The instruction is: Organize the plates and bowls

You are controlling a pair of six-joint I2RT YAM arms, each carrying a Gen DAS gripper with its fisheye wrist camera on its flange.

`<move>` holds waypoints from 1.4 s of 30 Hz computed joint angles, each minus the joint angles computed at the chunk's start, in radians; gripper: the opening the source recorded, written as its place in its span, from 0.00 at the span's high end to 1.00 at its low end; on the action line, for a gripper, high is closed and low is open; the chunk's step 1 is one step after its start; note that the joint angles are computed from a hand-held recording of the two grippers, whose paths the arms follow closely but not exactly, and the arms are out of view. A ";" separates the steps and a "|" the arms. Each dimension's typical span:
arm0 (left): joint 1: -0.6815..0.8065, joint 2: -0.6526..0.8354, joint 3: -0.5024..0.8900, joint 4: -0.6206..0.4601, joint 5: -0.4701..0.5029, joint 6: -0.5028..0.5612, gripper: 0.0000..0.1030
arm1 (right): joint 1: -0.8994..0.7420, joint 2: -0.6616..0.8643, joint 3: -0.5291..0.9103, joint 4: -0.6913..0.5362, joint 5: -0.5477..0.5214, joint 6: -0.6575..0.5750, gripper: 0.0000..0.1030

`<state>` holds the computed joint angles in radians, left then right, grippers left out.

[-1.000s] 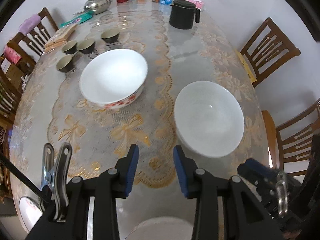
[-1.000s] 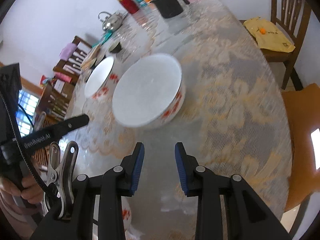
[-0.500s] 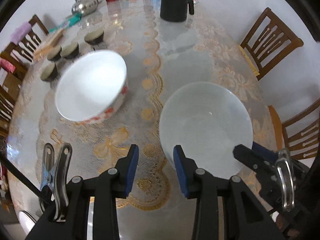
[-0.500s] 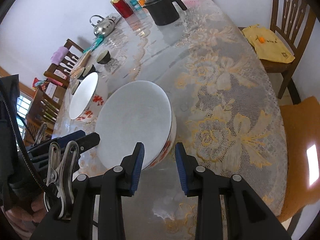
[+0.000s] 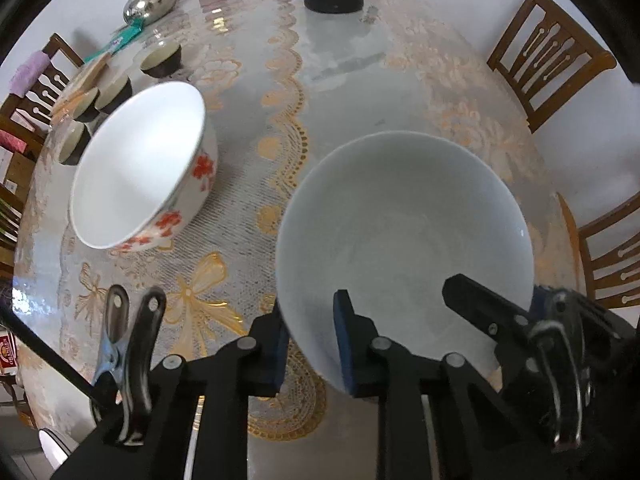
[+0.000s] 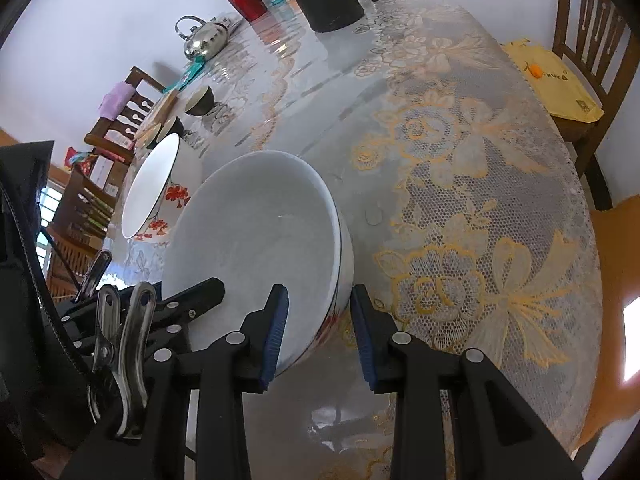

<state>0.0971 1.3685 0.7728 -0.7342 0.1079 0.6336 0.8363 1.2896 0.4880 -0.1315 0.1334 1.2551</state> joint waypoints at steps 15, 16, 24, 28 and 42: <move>0.049 -0.008 -0.012 -0.042 0.036 0.080 0.78 | 0.059 -0.001 -0.030 0.043 0.050 0.068 0.69; 0.057 -0.011 -0.011 -0.053 0.038 0.085 0.78 | 0.069 -0.003 -0.027 0.034 0.055 0.079 0.69; 0.162 -0.094 0.023 -0.173 0.089 0.175 0.78 | 0.162 -0.063 0.015 -0.063 0.128 0.151 0.69; 0.249 -0.137 0.060 -0.244 0.127 0.242 0.78 | 0.206 -0.078 0.062 -0.119 0.157 0.161 0.69; 0.645 -0.124 0.212 -0.496 0.216 0.573 0.78 | 0.434 -0.011 0.279 -0.302 0.298 0.283 0.69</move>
